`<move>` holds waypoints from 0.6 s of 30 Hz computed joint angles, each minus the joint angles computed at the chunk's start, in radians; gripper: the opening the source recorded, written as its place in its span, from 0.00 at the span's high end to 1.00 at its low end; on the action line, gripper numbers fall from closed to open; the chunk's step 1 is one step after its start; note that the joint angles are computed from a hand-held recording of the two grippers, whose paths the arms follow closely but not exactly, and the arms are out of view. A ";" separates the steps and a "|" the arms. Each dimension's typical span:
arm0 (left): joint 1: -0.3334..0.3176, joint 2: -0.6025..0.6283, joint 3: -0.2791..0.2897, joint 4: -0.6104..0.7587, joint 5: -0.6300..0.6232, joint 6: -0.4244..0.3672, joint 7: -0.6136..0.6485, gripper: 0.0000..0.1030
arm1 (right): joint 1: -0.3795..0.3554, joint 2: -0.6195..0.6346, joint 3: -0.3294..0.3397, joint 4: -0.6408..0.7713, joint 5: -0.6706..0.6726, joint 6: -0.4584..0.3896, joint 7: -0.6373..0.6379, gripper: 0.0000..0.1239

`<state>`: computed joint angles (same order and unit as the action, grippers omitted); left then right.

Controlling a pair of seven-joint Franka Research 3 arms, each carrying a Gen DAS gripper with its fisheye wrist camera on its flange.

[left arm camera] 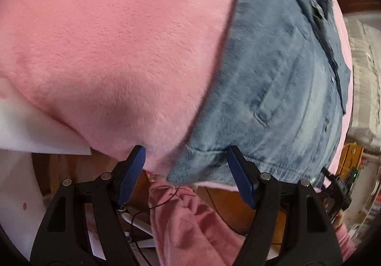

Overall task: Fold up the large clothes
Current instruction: 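Move both tools to the jacket hem and grasp its corners, then lift the hem with both tools and fold it over toward the collar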

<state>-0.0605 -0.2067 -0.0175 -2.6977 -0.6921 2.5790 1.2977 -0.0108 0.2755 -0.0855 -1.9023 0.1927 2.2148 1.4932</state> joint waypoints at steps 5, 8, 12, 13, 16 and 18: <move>0.010 0.036 -0.009 0.024 -0.002 0.010 -0.013 0.32 | -0.002 0.012 0.002 0.007 0.024 0.021 0.018 0.23; -0.018 0.019 -0.012 0.016 -0.093 0.027 0.027 0.50 | -0.002 0.005 0.003 0.012 0.021 0.009 0.007 0.31; -0.032 0.011 -0.049 0.035 -0.050 0.047 -0.050 0.75 | -0.008 -0.050 -0.005 -0.034 0.033 0.053 0.023 0.57; -0.039 0.008 -0.057 0.045 -0.029 0.055 -0.070 0.78 | -0.011 -0.062 -0.008 -0.041 0.036 0.059 0.034 0.66; -0.077 -0.019 -0.057 0.049 -0.063 0.108 -0.096 0.86 | -0.054 -0.066 -0.002 -0.017 0.162 -0.003 -0.004 0.71; -0.094 -0.053 -0.063 0.058 -0.068 0.126 -0.185 0.87 | -0.086 -0.053 0.001 0.017 0.259 -0.063 -0.038 0.73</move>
<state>-0.1544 -0.2596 -0.0807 -2.6399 -0.7602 2.7053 1.1131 -0.0966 0.2226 -0.0849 -1.8853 0.4515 2.1523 1.4556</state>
